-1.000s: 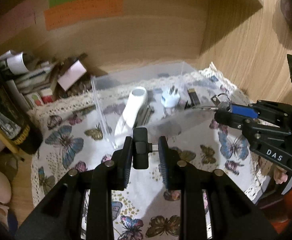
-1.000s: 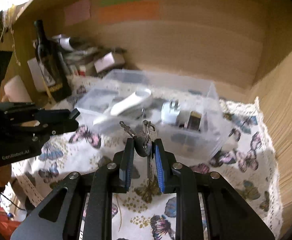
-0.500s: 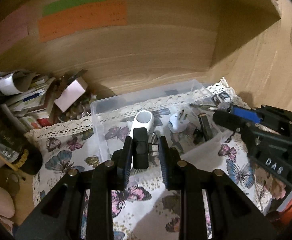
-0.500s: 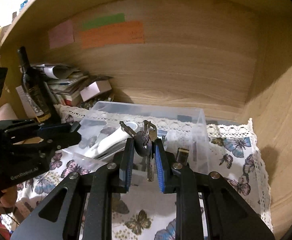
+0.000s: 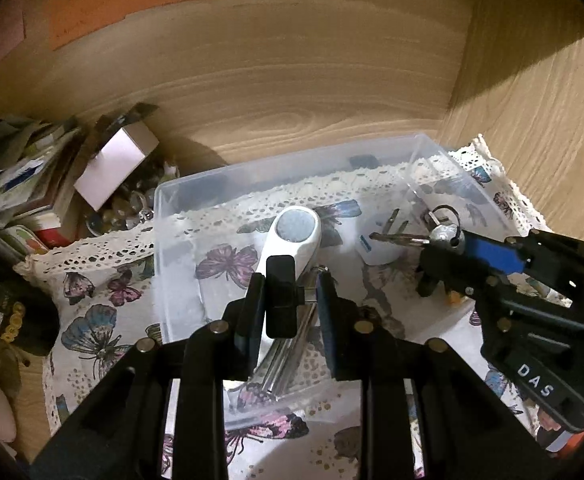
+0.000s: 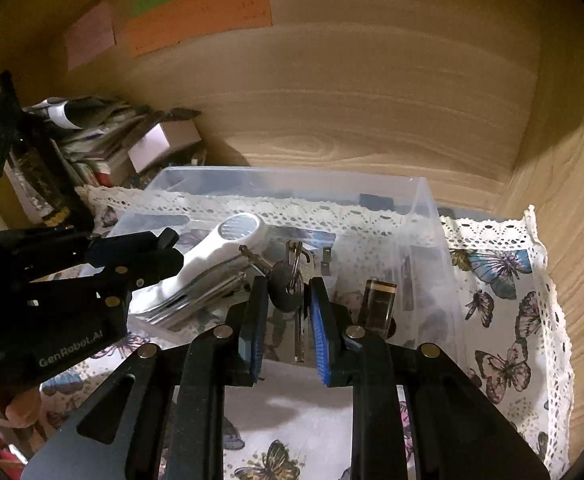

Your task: Organize rigid objects

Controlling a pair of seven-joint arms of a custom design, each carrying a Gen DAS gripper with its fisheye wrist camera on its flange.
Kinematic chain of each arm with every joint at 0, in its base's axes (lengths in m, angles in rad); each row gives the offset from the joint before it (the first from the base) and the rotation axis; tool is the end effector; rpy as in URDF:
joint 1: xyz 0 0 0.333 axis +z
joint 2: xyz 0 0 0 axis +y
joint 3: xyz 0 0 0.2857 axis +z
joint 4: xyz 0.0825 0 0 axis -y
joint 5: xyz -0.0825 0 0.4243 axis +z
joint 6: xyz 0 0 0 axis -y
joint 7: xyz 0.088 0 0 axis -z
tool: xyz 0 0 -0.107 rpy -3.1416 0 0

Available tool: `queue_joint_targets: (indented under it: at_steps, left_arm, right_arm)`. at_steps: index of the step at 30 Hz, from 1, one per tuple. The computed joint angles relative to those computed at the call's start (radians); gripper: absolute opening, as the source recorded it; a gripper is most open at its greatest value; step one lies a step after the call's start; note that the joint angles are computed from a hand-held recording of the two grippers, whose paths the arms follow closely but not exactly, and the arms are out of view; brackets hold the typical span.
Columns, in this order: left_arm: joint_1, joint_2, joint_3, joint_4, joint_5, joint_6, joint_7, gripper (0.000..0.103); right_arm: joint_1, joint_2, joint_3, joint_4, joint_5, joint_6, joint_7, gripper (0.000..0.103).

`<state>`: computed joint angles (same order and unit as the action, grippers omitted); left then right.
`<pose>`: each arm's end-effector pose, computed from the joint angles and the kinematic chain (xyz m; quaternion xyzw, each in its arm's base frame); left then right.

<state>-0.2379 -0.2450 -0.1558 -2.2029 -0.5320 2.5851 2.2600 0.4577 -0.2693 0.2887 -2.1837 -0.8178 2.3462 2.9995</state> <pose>0.5269 -0.2132 0.5077 -0.3839 0.8540 -0.3253 0.1322 0.4126 0.3770 0.5035 -0.5750 0.7064 -0.2996 0.2838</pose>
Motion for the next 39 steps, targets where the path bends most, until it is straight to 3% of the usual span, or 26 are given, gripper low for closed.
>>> queue_joint_targets:
  at_steps: [16,23,26,30,34,39]
  left_arm:
    - [0.009,0.017,-0.013,0.012,0.051,-0.040,-0.044,0.025]
    - [-0.004,-0.070,0.017,-0.045,-0.016,-0.033,0.006,0.033]
    - [-0.014,-0.129,0.037,-0.085,-0.050,-0.017,0.042,0.034]
    - [-0.036,-0.215,0.078,-0.137,-0.127,0.001,0.091,0.045]
    - [-0.058,-0.310,0.101,-0.207,-0.180,0.078,0.126,0.052]
    - [-0.117,-0.440,0.158,-0.290,-0.255,0.167,0.200,0.064]
  right_arm:
    - [0.005,0.019,-0.015,0.003,0.052,0.022,-0.048,0.021]
    - [0.013,-0.025,0.003,-0.004,0.077,-0.001,-0.064,0.024]
    - [0.013,-0.055,0.026,-0.007,0.043,-0.029,-0.042,0.031]
    - [0.011,-0.098,0.063,-0.010,-0.023,-0.059,0.007,0.040]
    - [0.014,-0.131,0.107,-0.001,-0.091,-0.112,0.051,0.049]
    - [0.026,-0.164,0.167,0.012,-0.181,-0.201,0.119,0.074]
